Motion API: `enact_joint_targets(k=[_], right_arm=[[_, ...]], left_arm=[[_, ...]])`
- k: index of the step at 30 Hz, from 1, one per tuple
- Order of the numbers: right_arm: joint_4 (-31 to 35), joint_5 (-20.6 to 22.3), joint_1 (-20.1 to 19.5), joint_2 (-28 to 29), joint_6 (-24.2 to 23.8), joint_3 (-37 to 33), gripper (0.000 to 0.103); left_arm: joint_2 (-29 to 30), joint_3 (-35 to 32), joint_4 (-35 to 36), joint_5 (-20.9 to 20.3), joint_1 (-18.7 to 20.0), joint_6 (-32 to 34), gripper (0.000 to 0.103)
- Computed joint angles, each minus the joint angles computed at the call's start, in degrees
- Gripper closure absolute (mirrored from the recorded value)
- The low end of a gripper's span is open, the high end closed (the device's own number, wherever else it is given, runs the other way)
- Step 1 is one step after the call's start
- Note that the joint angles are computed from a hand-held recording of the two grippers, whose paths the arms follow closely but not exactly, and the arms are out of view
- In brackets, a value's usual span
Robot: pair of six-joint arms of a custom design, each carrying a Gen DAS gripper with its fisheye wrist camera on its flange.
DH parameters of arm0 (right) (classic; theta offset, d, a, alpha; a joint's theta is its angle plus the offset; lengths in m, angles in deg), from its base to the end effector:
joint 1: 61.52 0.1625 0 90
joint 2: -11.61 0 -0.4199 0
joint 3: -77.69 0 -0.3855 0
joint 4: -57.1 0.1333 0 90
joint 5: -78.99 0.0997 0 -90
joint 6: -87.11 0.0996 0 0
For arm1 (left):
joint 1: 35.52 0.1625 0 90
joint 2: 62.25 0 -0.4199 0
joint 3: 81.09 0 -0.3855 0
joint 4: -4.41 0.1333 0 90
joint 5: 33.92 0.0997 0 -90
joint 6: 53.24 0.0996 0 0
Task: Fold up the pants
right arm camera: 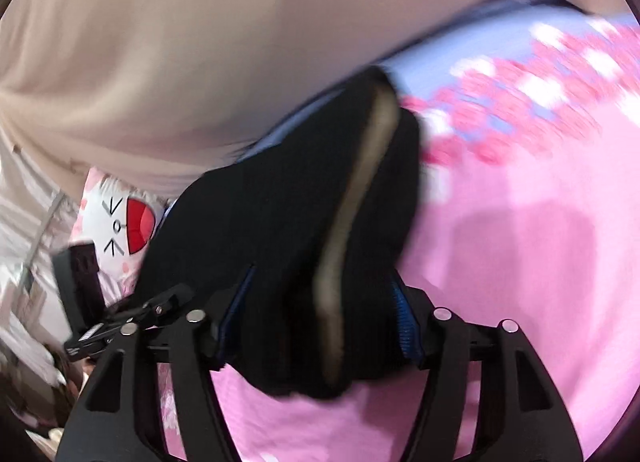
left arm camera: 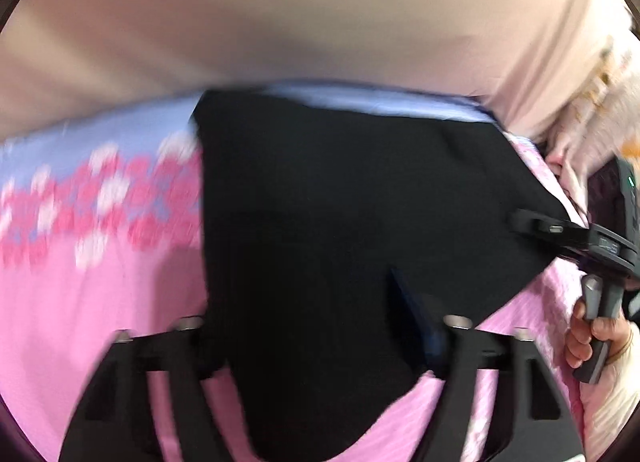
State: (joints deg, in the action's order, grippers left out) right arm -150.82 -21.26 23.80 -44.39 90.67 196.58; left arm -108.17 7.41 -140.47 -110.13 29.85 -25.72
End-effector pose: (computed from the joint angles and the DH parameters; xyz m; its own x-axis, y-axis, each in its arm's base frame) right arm 0.0705 -0.5555 0.1930 -0.9641 0.2607 0.0509 0.1068 0.5561 -0.8242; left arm -0.1465 -0.6963 0.1300 -0.6135 0.7284 -0.3050 0.7788 0.6220 -0.0813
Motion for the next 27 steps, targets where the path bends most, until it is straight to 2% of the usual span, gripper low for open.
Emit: enact_joint_targets(k=[2, 4, 5, 7, 8, 9, 11, 13, 15, 17, 19, 21, 23, 24, 25, 27], right_arm=[[-3.6, -0.5, -0.3, -2.1, 1.1, 4.1, 0.029], [-10.7, -5.2, 1.7, -3.8, 0.5, 8.4, 0.032], [-14.2, -10.4, 4.6, -4.8, -1.8, 10.0, 0.042], [-15.5, -20.9, 10.5, -5.2, -7.1, 8.5, 0.045], [-15.4, -24.9, 13.8, -4.6, -11.3, 5.8, 0.047], [-13.8, -26.4, 16.0, -3.9, -14.2, 2.9, 0.047], [-9.4, -27.7, 18.6, -1.2, -20.0, -4.4, 0.047], [-3.7, -28.6, 18.8, 2.9, -24.0, -12.5, 0.047], [3.1, -27.8, 17.2, 5.6, -22.7, -18.1, 0.047], [9.2, -26.8, 14.8, 8.2, -20.5, -22.7, 0.047], [12.4, -25.7, 12.5, 9.1, -18.5, -24.1, 0.047], [14.4, -25.4, 10.0, 9.4, -16.4, -24.4, 0.048], [15.6, -25.7, 8.2, 9.2, -14.8, -23.9, 0.054], [16.5, -25.2, 7.2, 9.1, -13.6, -23.5, 0.059], [15.4, -22.9, 6.1, 8.6, -13.7, -22.2, 0.059], [12.1, -21.4, 5.6, 8.7, -16.0, -20.8, 0.059]], left_arm=[[-1.9, -0.1, 3.0, -0.8, 1.7, -2.5, 0.023], [-5.5, 1.8, 1.6, 1.3, 2.3, -4.1, 0.024], [-7.5, 3.4, -0.8, 2.8, 2.1, -4.0, 0.026], [-10.7, 6.9, -9.3, 8.6, -0.4, -1.4, 0.027], [-11.4, 8.2, -14.0, 10.7, -1.9, 0.3, 0.027], [-11.7, 9.0, -18.6, 12.6, -4.1, 1.5, 0.027], [-10.4, 8.1, -20.7, 12.4, -6.8, 0.0, 0.024], [-7.2, 4.1, -15.9, 12.0, -8.4, -3.9, 0.022], [-2.7, 0.2, -11.8, 13.3, -9.2, -6.5, 0.022], [3.1, -3.7, -9.9, 16.5, -9.2, -7.9, 0.023], [7.8, -7.5, -7.2, 18.7, -8.4, -9.3, 0.023], [10.1, -9.4, -6.3, 19.1, -7.1, -9.9, 0.023], [11.8, -9.6, -10.8, 20.5, -6.2, -8.0, 0.018], [12.3, -9.8, -11.5, 19.7, -5.7, -7.0, 0.016], [12.8, -10.2, -11.3, 19.1, -5.2, -6.5, 0.012], [13.9, -10.9, -12.3, 17.6, -4.1, -6.5, 0.006]])
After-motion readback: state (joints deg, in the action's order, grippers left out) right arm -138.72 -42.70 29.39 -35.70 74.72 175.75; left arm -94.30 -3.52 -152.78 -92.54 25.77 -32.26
